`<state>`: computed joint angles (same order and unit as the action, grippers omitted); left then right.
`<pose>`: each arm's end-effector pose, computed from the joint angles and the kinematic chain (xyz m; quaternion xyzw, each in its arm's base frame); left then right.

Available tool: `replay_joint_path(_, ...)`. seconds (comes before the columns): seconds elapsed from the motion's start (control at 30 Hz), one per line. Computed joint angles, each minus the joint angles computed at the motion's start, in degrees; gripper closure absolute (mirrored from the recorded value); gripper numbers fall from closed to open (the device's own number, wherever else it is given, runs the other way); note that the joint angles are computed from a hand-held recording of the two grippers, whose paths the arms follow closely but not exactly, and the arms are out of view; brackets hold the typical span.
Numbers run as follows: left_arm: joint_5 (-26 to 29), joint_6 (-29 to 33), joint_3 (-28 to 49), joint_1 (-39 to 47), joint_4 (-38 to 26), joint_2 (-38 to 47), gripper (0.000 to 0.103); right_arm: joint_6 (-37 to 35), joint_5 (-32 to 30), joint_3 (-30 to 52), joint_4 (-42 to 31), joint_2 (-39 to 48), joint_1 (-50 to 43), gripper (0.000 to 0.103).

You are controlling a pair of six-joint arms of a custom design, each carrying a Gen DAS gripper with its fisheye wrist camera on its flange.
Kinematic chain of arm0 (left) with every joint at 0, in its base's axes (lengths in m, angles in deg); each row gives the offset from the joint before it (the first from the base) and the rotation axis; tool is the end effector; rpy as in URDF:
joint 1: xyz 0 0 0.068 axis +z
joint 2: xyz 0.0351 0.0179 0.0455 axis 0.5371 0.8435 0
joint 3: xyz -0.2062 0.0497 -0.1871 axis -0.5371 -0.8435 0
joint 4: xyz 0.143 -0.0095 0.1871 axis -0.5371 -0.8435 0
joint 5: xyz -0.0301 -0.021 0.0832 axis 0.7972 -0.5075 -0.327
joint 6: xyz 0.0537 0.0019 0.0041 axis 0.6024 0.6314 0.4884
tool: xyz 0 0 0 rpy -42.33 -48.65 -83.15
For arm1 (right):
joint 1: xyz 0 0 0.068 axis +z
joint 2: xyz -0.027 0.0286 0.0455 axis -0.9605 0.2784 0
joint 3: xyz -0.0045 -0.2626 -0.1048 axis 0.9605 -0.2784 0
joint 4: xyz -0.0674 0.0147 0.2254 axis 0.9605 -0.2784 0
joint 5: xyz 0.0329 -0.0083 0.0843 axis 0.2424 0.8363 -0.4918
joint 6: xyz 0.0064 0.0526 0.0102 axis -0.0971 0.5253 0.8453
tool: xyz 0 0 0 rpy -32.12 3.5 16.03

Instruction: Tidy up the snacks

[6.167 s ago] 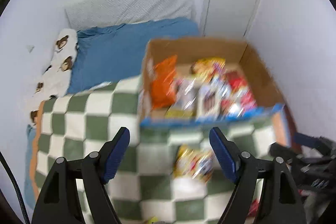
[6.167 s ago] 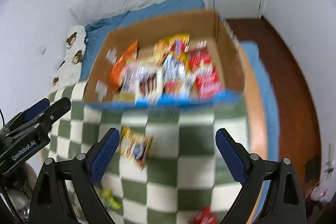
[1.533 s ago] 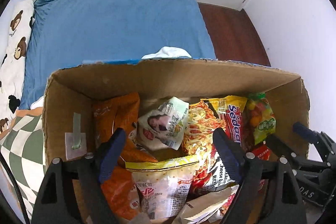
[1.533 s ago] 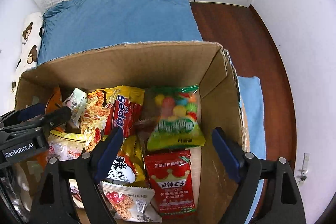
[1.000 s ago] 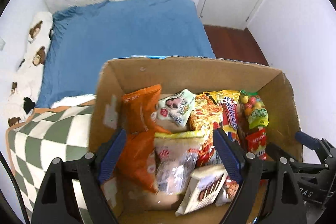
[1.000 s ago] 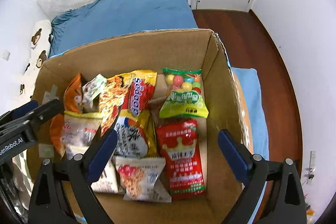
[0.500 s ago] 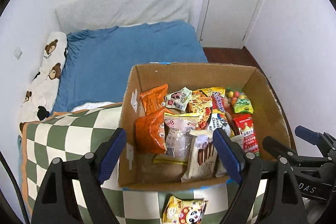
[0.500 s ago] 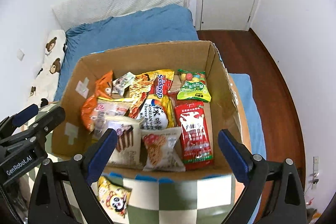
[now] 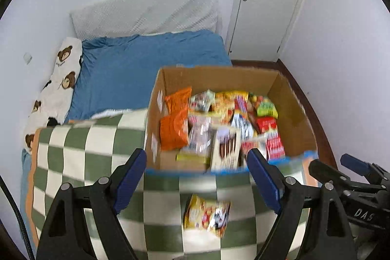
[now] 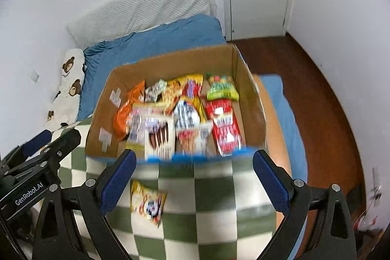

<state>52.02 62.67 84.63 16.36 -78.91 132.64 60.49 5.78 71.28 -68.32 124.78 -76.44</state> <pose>0.2919 -0.0799 0.3289 -0.0388 0.9540 -0.0326 0.2955 0.3092 -0.0091 0.4234 0.0048 0.9665 0.0627 0.2489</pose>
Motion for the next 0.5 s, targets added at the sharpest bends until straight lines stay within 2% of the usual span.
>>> replay_joint_path(0.13, -1.1, -2.8, -12.1, -3.1, 1.0, -6.2, 0.019, -1.4, -3.8, -19.6, 3.8, -9.9, -5.3, 0.004)
replay_joint_path(0.3, 1.2, -6.4, -25.8, -5.9, 3.5, -8.0, 0.019, -7.1, -9.4, -48.4, 8.6, -21.1, -19.6, 0.004)
replay_joint_path(0.4, 2.3, -8.1, -30.4, -6.5, 5.6, -7.1, 0.019, -11.5, -9.3, -59.3, 10.2, -23.0, -27.2, 0.004)
replay_joint_path(0.5, 3.2, -8.3, -31.7, -6.6, 7.6, -4.4, 0.019, -14.3, -7.9, -68.4, 14.4, -23.6, -32.5, 0.005)
